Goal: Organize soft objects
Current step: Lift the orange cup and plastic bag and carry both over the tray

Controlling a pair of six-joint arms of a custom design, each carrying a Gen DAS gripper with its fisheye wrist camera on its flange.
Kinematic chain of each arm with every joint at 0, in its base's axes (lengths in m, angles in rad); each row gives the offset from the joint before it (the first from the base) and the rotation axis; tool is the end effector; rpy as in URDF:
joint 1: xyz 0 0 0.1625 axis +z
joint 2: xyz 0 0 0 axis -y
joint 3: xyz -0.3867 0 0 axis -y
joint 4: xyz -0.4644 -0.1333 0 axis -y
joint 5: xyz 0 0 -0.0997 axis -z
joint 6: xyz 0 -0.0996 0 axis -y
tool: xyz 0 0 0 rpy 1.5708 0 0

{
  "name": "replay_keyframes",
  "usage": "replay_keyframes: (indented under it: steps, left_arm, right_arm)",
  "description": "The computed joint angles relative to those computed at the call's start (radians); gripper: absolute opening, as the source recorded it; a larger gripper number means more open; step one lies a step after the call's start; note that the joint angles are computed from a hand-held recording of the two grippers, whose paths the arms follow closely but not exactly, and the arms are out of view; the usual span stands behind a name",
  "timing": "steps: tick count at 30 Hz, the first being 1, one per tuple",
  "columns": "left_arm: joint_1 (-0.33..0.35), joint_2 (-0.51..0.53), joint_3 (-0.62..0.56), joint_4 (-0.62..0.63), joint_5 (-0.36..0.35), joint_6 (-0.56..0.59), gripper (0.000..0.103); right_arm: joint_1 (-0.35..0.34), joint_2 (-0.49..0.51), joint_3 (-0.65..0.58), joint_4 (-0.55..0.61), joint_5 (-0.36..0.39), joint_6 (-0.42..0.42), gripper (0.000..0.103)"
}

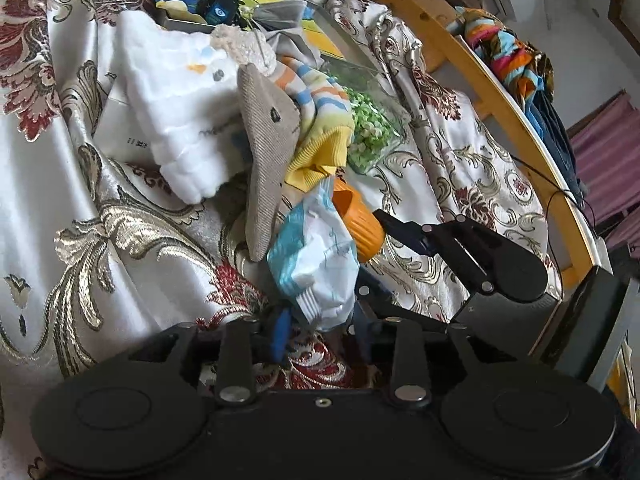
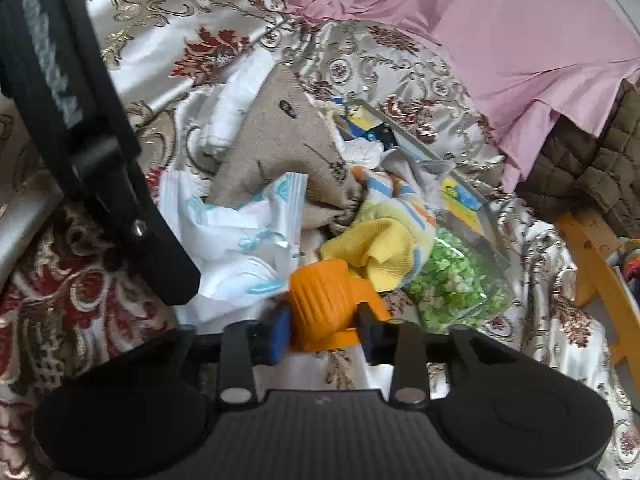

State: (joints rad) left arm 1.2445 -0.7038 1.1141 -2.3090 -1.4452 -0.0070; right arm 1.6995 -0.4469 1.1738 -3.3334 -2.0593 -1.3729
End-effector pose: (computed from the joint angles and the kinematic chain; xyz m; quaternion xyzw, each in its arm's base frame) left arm -0.1334 -0.8489 0.1661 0.1464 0.9738 -0.1709 0.0340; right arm 0.1914 -0.8043 0.0619 0.4877 -0.6981 0.2679 0.4507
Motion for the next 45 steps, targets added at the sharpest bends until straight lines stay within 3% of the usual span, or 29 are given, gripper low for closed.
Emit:
replay_keyframes:
  steps: [7, 11, 16, 18, 20, 29, 36, 45]
  left_arm:
    - [0.003, 0.025, -0.023, -0.054, 0.0, -0.039, 0.042]
    - [0.005, 0.034, -0.031, -0.063, 0.007, -0.062, 0.042]
    - [0.01, 0.033, -0.026, -0.091, 0.014, -0.086, 0.044]
    - [0.013, 0.035, -0.027, -0.094, 0.018, -0.098, 0.041]
    - [0.015, 0.037, -0.03, -0.099, 0.02, -0.106, 0.036]
    - [0.016, 0.038, -0.023, -0.115, 0.026, -0.097, 0.02]
    - [-0.001, 0.016, 0.019, -0.157, 0.032, -0.003, 0.016]
    - [-0.031, -0.044, 0.128, -0.353, 0.031, 0.138, 0.016]
  right_arm:
    - [0.0, 0.037, -0.036, -0.039, 0.008, -0.052, 0.045]
    - [0.0, 0.063, -0.065, -0.086, 0.007, -0.084, 0.06]
    - [-0.007, 0.074, -0.106, -0.024, 0.025, -0.082, 0.064]
    - [-0.01, 0.079, -0.122, 0.013, 0.031, -0.077, 0.06]
    - [-0.012, 0.08, -0.129, 0.034, 0.032, -0.066, 0.043]
    - [-0.017, 0.06, -0.106, 0.06, 0.039, -0.023, 0.02]
    - [-0.012, 0.032, -0.058, -0.009, 0.05, 0.026, 0.015]
    - [-0.002, -0.024, 0.021, -0.137, 0.111, 0.092, 0.014]
